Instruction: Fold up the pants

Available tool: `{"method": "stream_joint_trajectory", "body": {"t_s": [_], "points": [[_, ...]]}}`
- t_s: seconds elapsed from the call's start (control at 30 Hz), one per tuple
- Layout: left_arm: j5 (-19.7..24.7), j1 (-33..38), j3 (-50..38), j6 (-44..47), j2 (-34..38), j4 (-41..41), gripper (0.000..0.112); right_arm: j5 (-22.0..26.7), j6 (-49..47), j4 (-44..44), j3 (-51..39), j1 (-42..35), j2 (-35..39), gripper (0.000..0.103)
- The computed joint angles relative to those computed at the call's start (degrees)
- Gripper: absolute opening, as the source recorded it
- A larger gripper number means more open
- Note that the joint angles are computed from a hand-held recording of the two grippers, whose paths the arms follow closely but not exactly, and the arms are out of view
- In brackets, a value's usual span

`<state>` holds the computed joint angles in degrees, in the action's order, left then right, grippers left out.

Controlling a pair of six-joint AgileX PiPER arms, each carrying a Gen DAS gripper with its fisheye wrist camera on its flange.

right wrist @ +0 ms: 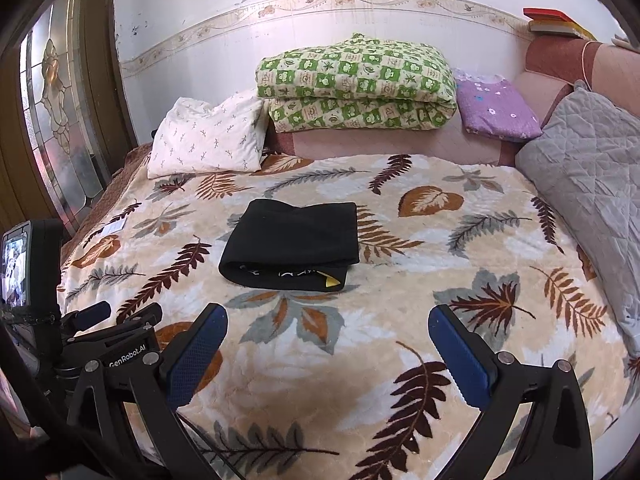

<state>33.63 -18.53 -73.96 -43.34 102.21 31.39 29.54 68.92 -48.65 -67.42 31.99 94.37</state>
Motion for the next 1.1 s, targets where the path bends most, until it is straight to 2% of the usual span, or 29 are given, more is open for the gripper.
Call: {"method": "stream_joint_trajectory", "body": {"t_s": [0.43,0.57,0.7,0.83,0.97,1.1], "points": [[-1.5,-0.3,0.5,3.0,-1.1,-2.4,0.074,0.3,1.5,-0.4,0.6,0.1,-0.2,0.101],[-4.0,-1.2,2.6,-0.5,-2.5,1.7,0.074,0.6,1.6,-0.2,0.5,0.2,0.1,0.101],[-7.1,-0.5,3.9,2.6,-4.1,-2.3,0.074,0.5,1.8,-0.1,0.6,0.1,0.1,0.101],[-7.0,-0.9,3.7,1.8,-4.6,-1.5,0.075,0.5,2.2,-0.1,0.8,0.0,0.1,0.101],[-5.8,-2.1,4.2,-5.0,-4.6,5.4,0.081,0.7,2.3,-0.1,0.7,0.0,0.2,0.101],[-5.0,-2.1,3.9,-5.7,-4.3,5.9,0.081,0.5,2.6,-0.4,0.9,0.0,0.1,0.101]]}}
